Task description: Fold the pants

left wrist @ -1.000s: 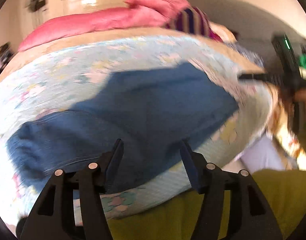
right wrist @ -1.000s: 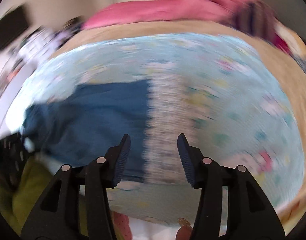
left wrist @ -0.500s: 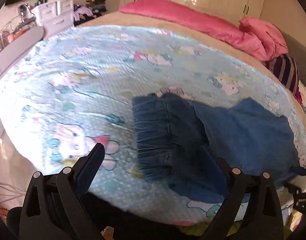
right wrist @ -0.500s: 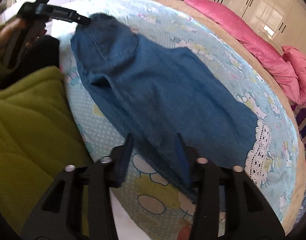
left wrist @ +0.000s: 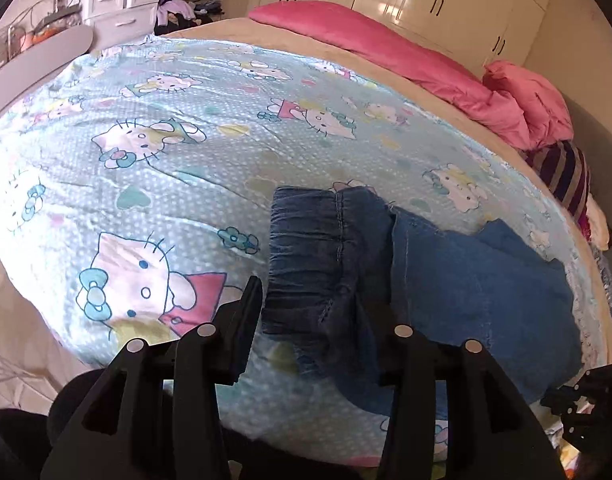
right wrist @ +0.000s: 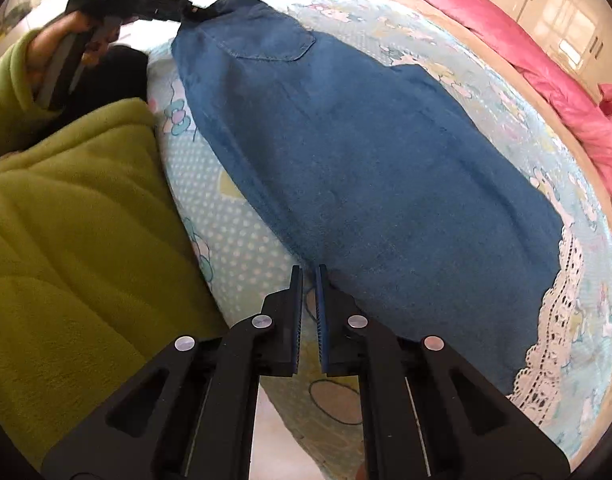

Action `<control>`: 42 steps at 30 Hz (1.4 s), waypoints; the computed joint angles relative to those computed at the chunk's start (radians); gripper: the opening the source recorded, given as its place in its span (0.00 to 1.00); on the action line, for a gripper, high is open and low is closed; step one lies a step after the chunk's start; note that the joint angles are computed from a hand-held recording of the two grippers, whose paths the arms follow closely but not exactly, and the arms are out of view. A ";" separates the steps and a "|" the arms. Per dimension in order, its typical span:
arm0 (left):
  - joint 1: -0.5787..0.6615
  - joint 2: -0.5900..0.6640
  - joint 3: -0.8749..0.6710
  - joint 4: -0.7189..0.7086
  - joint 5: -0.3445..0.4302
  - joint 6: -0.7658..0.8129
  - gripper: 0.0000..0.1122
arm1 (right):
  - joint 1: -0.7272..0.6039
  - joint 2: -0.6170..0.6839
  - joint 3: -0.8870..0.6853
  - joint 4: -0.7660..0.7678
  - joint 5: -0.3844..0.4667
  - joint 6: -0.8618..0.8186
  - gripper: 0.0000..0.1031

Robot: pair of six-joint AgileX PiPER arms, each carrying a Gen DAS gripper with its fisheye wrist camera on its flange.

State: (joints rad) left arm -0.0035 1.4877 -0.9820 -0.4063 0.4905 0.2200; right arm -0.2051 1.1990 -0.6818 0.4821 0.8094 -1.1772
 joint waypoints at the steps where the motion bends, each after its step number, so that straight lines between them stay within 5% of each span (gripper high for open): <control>1: 0.004 -0.007 0.001 -0.011 -0.005 0.009 0.39 | -0.037 -0.004 -0.015 0.030 0.038 -0.034 0.03; 5: -0.058 -0.124 0.034 0.147 -0.063 -0.146 0.40 | -0.213 -0.006 -0.082 0.167 0.166 -0.157 0.19; 9: -0.196 -0.166 0.008 0.196 -0.032 -0.143 0.50 | -0.242 0.044 -0.127 0.167 0.097 -0.096 0.25; 14: -0.373 0.008 -0.074 0.421 0.113 -0.273 0.66 | -0.287 0.111 -0.152 0.111 0.038 -0.043 0.32; 18: -0.439 0.048 -0.061 0.538 0.155 -0.293 0.74 | -0.304 0.160 -0.142 -0.023 -0.018 0.031 0.38; 22: -0.438 0.010 -0.037 0.486 0.170 -0.192 0.76 | -0.384 0.169 -0.149 0.019 0.034 -0.067 0.40; 27: -0.353 -0.063 -0.096 0.224 0.160 0.005 0.76 | -0.474 0.175 -0.200 0.168 0.182 -0.162 0.47; 29: -0.334 -0.039 -0.171 0.141 0.184 0.048 0.84 | -0.494 0.193 -0.231 0.230 0.219 -0.181 0.50; 36: -0.355 0.289 -0.583 0.080 0.304 0.041 0.83 | -0.424 0.265 -0.283 0.245 0.133 -0.110 0.52; 42: -0.369 0.611 -0.954 0.088 0.485 0.022 0.70 | -0.426 0.354 -0.311 0.206 0.056 -0.046 0.52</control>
State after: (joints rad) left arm -0.3726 2.0983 -1.9359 -0.3185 0.9757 0.2418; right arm -0.6313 1.5529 -0.9925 0.6880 0.8652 -1.2227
